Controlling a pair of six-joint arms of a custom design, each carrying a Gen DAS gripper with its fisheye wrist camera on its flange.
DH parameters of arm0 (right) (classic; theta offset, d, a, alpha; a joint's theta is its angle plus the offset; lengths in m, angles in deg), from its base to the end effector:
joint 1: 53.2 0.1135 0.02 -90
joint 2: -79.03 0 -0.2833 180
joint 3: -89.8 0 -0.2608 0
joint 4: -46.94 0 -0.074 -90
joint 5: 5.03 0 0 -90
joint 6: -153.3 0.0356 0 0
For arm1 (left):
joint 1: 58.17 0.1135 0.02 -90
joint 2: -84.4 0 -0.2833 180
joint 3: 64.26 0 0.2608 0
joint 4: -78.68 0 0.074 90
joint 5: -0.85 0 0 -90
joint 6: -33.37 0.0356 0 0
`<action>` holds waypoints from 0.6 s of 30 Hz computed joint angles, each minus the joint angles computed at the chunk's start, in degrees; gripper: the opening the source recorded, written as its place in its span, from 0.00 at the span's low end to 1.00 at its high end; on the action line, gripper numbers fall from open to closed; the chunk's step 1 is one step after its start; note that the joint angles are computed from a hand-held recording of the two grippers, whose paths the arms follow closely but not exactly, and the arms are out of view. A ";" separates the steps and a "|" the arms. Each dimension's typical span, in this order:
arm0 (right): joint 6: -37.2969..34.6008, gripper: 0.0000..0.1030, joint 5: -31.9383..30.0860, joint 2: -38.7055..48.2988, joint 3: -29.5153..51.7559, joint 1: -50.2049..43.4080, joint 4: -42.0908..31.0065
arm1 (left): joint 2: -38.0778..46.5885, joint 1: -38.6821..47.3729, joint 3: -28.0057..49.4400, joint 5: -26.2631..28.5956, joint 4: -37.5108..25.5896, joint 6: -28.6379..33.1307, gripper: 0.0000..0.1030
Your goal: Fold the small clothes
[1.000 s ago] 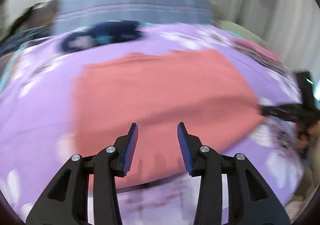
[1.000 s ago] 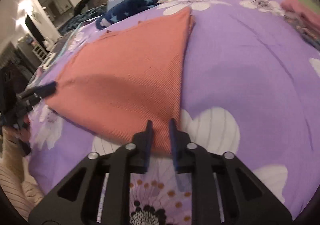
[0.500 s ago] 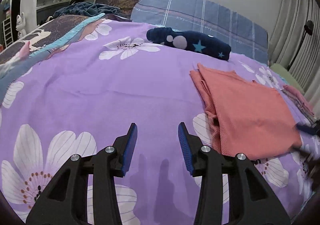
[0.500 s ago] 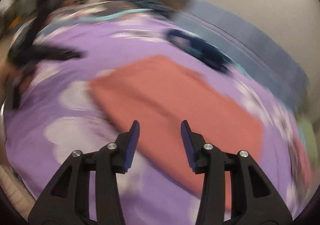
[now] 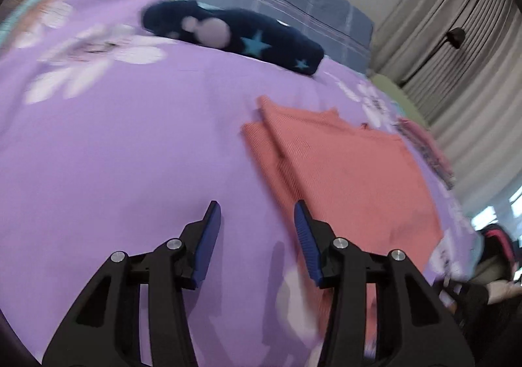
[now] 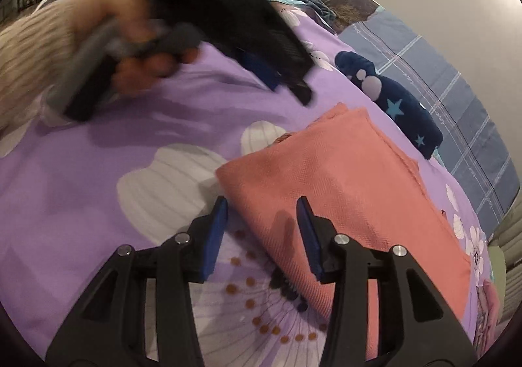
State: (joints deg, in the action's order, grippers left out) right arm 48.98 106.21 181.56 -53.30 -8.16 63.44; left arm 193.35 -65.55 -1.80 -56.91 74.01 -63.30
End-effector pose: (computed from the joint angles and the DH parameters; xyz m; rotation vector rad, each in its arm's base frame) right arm 0.1923 0.1743 0.0714 -1.0234 2.1280 -0.1934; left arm 0.3515 -0.0647 0.1112 0.2619 2.4216 -0.7996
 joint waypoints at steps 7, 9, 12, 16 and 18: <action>-1.93 0.39 2.45 4.69 3.62 0.56 2.14 | 14.00 -1.26 17.38 5.23 -5.12 -3.21 0.03; -1.97 0.04 2.76 5.76 4.96 0.24 1.79 | 13.68 -0.82 17.01 6.29 -3.55 -4.35 0.02; -0.83 0.04 -1.92 2.38 3.64 -1.87 2.23 | 8.55 -1.30 11.68 4.58 3.63 -4.78 0.02; -4.14 0.04 -0.67 1.31 1.82 -1.22 4.80 | 8.85 -3.33 12.48 -0.43 2.32 -2.28 0.02; -2.22 0.04 -1.69 2.83 2.92 -1.49 2.00 | 13.37 -3.11 16.90 -0.36 -2.94 -3.18 0.03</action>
State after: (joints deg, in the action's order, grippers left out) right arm 46.76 104.52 184.40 -50.38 -9.65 65.44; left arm 206.72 -68.66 15.10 -57.27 71.07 -66.48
